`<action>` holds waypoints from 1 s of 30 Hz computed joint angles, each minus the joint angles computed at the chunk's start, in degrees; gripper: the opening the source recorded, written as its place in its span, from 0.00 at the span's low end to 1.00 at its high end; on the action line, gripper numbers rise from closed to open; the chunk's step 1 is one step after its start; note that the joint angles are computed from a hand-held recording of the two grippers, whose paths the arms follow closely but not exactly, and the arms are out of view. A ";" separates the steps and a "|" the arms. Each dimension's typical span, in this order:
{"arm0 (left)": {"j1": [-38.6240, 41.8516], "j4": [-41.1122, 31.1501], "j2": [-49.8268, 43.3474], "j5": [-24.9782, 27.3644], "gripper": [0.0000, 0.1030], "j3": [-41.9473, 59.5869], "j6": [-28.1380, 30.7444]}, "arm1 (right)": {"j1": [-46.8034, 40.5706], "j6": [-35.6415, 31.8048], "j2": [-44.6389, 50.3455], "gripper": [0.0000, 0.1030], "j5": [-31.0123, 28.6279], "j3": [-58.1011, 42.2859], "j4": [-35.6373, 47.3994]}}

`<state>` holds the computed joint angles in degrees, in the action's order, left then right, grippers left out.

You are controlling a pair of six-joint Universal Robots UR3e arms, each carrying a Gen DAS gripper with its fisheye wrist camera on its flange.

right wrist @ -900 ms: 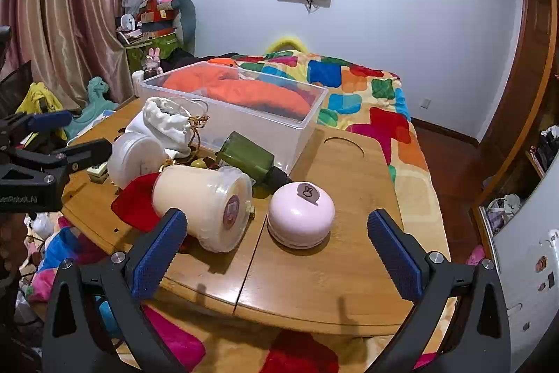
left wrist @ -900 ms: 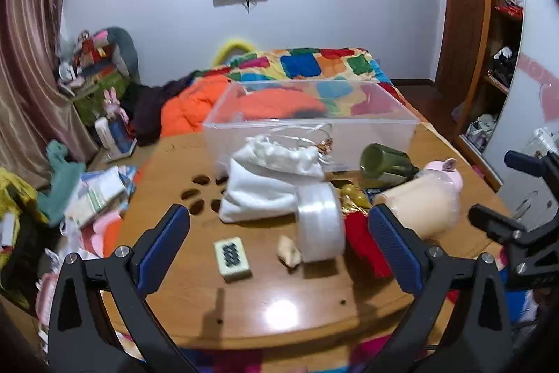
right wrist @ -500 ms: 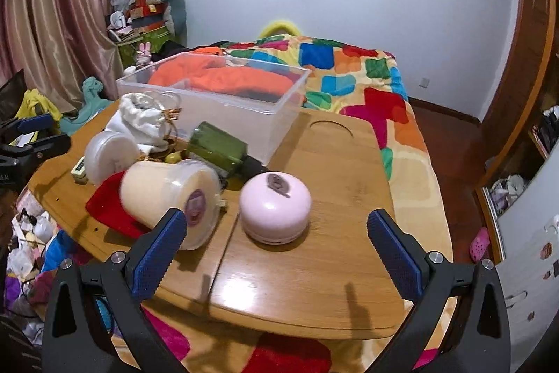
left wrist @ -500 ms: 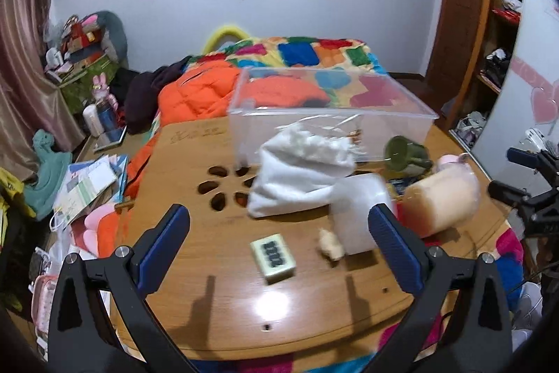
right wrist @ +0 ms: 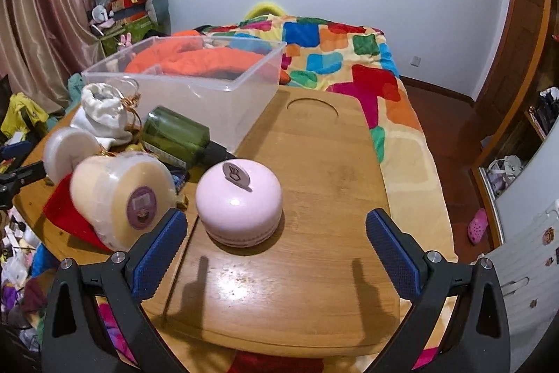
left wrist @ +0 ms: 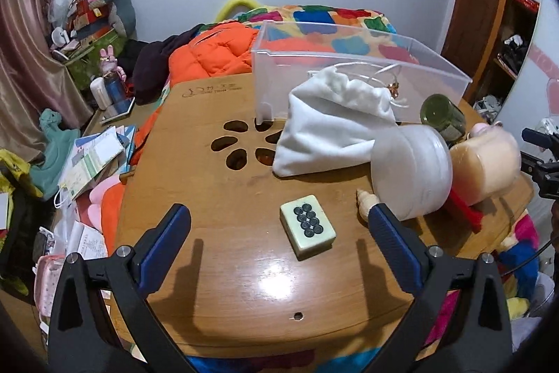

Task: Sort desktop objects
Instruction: 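Grasp the mahjong tile with the left gripper while the right gripper grasps the pink compact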

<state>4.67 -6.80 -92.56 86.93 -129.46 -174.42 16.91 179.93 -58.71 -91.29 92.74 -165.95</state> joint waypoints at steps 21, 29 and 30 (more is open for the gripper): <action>-6.09 2.16 -7.40 9.82 0.68 3.97 -3.12 | -1.22 -0.80 6.99 0.83 5.43 -7.23 3.58; -4.03 1.38 -6.28 6.03 0.59 3.27 -3.56 | -1.81 -1.64 8.25 0.72 7.95 -8.38 3.51; -3.88 1.34 -6.17 5.75 0.59 3.20 -3.68 | -1.95 -1.73 8.37 0.68 8.35 -8.53 3.52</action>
<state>0.79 -5.46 -98.73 92.68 -126.26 -178.10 14.96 178.21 -50.35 -82.94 84.21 -162.43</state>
